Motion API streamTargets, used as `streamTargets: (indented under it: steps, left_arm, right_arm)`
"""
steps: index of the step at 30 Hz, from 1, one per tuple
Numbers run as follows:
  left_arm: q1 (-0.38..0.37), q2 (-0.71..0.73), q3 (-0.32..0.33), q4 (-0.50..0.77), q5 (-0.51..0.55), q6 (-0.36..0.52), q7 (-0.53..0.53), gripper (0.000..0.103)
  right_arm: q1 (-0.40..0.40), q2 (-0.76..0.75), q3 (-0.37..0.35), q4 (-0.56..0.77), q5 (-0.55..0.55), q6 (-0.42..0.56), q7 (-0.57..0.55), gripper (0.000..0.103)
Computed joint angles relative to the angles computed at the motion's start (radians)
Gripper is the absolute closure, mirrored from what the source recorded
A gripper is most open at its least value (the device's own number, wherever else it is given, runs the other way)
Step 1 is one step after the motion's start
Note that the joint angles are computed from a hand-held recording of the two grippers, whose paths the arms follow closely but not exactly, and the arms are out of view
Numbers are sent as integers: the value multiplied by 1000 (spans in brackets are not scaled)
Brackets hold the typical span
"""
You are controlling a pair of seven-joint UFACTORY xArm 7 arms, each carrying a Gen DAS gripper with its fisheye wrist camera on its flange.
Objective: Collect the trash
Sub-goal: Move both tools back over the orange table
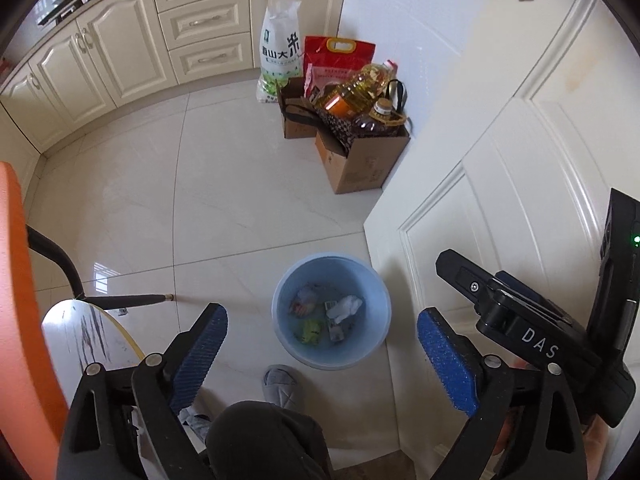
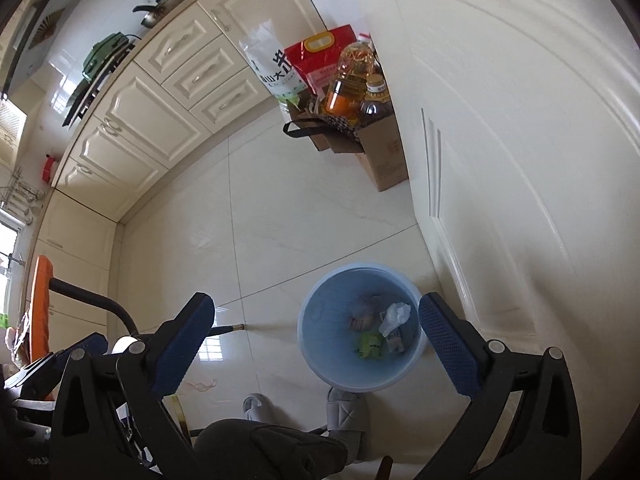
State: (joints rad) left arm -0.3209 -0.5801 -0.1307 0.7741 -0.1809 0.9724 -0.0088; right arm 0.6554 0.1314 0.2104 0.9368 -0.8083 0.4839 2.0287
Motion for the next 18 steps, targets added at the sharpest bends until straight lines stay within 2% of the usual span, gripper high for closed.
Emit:
streamTargets:
  steps: [3,7,13,18]
  left_arm:
    - [5,-117,-11,-25,27,24,-12,5]
    - [2,-260,-2,-49,33,34,-21,5]
    - [31,-534,71,-45,38,134,9,1]
    - [128,-736,152,-2,92,237,62,1]
  right_arm:
    - [13,-29,17,22,7,56,-10,0]
    - [33,-66,55,82,3,185,-35,0]
    - [66,-95,117,221,-42,358,-80,0]
    - [141,-31,150,430,-114,508,-147,0]
